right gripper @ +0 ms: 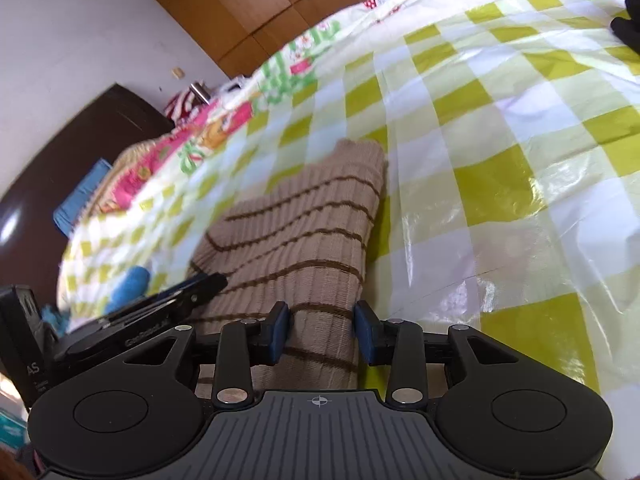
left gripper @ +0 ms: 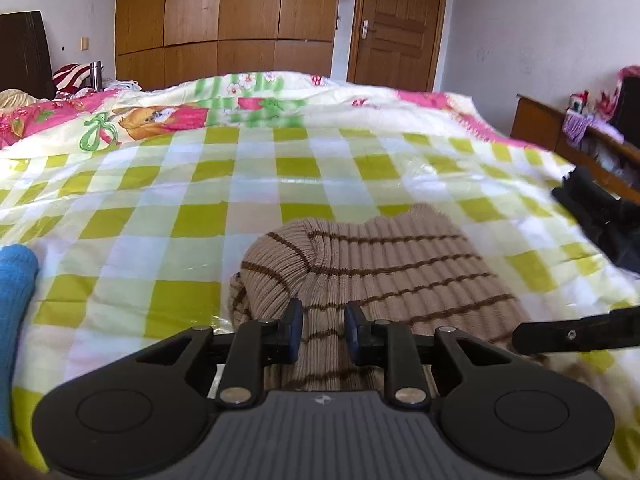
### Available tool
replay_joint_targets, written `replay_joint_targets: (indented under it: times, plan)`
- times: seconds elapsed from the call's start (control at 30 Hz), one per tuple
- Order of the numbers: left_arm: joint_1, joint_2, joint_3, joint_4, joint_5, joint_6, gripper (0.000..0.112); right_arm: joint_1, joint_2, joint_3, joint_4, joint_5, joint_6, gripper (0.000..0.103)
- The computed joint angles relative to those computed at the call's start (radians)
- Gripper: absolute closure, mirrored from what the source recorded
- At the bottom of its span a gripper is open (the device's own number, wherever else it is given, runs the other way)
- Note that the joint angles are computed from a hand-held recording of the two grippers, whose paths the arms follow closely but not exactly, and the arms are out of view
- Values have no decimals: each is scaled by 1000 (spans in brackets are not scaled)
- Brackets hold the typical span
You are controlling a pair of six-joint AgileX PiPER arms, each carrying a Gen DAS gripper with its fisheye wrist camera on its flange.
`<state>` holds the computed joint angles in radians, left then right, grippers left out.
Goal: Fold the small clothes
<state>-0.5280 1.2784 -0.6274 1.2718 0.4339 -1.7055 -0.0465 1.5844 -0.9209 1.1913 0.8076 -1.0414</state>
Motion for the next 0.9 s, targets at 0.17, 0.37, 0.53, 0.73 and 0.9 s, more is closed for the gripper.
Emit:
replay_joint_targets:
  times: [0.17, 0.37, 0.53, 0.73, 0.9]
  plan:
    - [-74, -112, 89, -88, 74, 27, 71, -57, -89, 65, -27, 109, -7, 63]
    - [-34, -139, 128, -171, 40, 60, 59, 26, -98, 118, -132, 25, 68, 53]
    - [-53, -205, 114, -206, 100, 109, 60, -32, -116, 93, -61, 64, 2, 53]
    - [49, -153, 85, -90, -39, 10, 60, 22, -21, 37, -56, 21, 23, 45]
    - [167, 26, 13, -34, -121, 7, 58, 12, 28, 26, -44, 32, 33, 47]
